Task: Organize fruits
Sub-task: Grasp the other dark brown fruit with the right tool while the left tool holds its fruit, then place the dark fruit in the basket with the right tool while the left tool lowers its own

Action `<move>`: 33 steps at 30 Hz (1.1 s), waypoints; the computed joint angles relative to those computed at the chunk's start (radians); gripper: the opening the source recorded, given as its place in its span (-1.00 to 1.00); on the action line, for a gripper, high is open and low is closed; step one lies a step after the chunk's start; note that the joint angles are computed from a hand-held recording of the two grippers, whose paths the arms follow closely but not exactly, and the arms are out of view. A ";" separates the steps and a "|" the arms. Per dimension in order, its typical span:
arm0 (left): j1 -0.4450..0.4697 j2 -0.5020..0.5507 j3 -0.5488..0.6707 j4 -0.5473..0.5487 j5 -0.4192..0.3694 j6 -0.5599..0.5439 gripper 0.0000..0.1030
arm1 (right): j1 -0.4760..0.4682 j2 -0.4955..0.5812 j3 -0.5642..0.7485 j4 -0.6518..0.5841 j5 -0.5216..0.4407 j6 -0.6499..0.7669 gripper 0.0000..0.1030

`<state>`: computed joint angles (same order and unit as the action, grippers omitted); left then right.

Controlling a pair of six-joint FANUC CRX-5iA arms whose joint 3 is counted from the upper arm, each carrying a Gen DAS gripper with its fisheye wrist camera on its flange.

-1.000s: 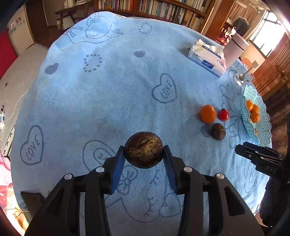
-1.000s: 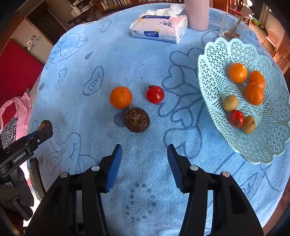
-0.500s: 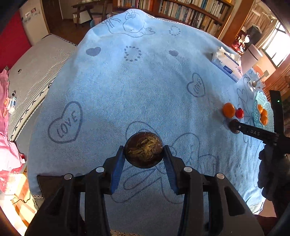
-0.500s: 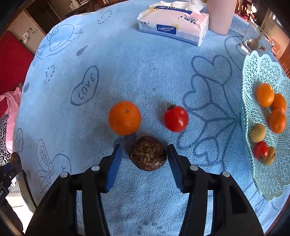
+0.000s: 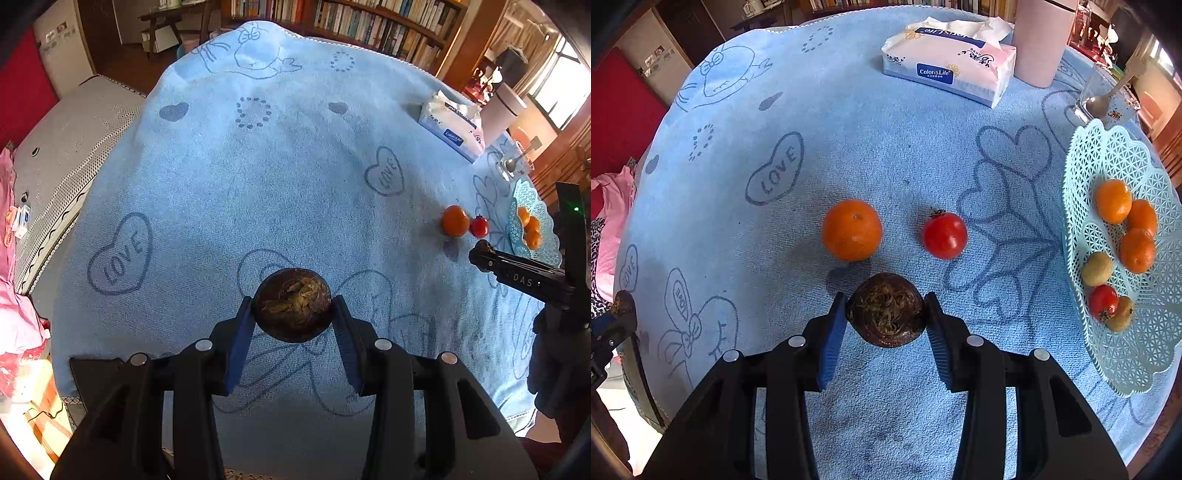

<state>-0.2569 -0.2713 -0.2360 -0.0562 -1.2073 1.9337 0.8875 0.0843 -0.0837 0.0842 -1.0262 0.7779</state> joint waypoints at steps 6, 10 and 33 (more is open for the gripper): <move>-0.050 0.030 0.038 -0.020 0.002 0.027 -0.16 | 0.018 -0.083 -0.051 -0.010 0.000 -0.023 -0.16; -0.084 0.049 0.062 -0.029 0.001 0.047 -0.17 | 0.025 -0.144 -0.087 -0.024 -0.007 -0.041 -0.16; -0.244 0.143 0.157 -0.050 0.030 0.146 -0.16 | 0.001 -0.375 -0.225 0.010 -0.083 -0.112 -0.15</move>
<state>-0.5009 -0.1280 -0.0792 -0.1058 -1.1777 2.0792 0.8881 -0.2906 -0.3084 0.0941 -1.1097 0.6661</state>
